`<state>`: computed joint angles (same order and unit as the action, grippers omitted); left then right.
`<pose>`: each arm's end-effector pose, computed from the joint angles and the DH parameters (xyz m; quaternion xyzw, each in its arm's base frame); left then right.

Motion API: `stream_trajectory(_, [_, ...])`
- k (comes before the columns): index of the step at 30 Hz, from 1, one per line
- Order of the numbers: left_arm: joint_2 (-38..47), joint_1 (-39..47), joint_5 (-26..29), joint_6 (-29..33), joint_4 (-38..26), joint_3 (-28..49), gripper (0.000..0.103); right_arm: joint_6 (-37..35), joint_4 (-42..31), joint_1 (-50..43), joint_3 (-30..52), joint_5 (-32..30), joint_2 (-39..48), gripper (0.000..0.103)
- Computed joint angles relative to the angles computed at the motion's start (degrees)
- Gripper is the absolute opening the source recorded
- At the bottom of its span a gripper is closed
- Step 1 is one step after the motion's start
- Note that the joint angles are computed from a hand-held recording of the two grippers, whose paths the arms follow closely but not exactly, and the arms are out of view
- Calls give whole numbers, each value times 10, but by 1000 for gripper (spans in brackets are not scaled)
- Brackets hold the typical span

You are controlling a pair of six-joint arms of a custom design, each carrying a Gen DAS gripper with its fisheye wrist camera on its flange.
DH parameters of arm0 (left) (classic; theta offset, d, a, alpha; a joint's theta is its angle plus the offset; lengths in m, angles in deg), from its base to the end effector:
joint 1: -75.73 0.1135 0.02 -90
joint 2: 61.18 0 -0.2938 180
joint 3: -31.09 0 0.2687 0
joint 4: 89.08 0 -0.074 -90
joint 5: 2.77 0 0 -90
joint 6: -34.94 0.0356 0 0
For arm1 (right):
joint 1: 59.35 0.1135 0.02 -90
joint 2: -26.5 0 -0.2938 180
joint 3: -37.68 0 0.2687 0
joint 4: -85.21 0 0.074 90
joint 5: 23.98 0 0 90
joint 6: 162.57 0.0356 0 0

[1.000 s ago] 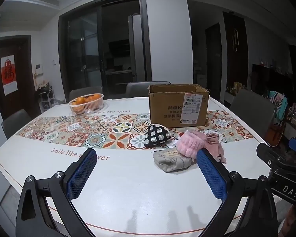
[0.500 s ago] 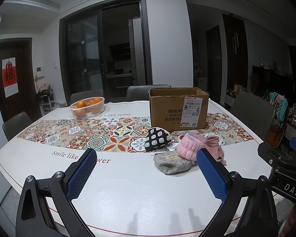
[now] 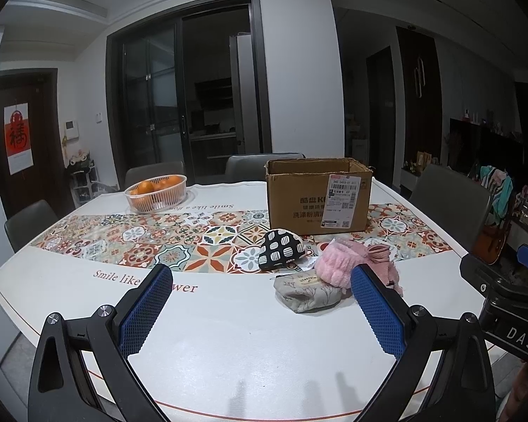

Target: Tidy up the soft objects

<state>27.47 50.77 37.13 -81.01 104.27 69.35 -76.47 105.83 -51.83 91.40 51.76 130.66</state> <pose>0.2488 -0.0857 0.1419 -0.1958 0.8092 0.1686 0.5276 0.3529 0.0554 0.1373 -0.1473 0.8481 0.1231 0.4938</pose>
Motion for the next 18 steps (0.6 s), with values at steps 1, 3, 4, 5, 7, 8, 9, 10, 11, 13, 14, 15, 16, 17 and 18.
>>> stream_trajectory(1, [0, 0, -1, 0, 1, 0, 103, 0, 0, 0, 0, 0, 0, 102])
stream_trajectory(3, [-1, 1, -1, 2, 0, 1, 103, 0, 1, 0, -1, -1, 0, 102])
stream_trajectory(4, [-2, 0, -1, 2, 0, 0, 103, 0, 3, 0, -1, 1, 1, 102])
stream_trajectory(5, [-1, 0, -2, 2, 2, -1, 103, -1, 2, 0, -1, 0, 0, 102])
stream_trajectory(7, [-3, 0, -3, 2, 1, -1, 103, 0, 0, -1, -1, -1, -1, 102])
stream_trajectory(8, [-4, 0, -2, 2, 1, -2, 103, 0, 2, 0, -2, 0, -1, 102])
stream_trajectory(9, [-4, 0, -3, 2, 1, -2, 103, 0, 2, 0, -2, 0, -1, 102])
stream_trajectory(10, [-3, 0, -3, 2, 2, -1, 103, -1, 3, 0, -2, 0, 0, 102])
stream_trajectory(11, [-2, -2, -5, 2, 3, -2, 103, -1, 0, 0, -2, 0, -1, 102])
stream_trajectory(13, [-1, -3, -8, 4, 6, -3, 103, 0, 2, 0, -3, 0, -1, 102])
stream_trajectory(14, [0, -2, -7, 5, 8, -3, 103, -1, 3, 0, -3, 0, -1, 102])
stream_trajectory(15, [0, -2, -7, 4, 8, -4, 103, -1, 1, 0, -4, 0, -4, 102])
stream_trajectory(16, [1, -3, -8, 4, 8, -3, 103, -1, 1, 0, -3, 0, -3, 102])
stream_trajectory(17, [0, -2, -8, 5, 9, -3, 103, -1, 0, 0, -3, 0, -3, 102])
stream_trajectory(18, [1, -3, -8, 4, 8, -3, 103, -1, -1, -1, -3, -1, -4, 102])
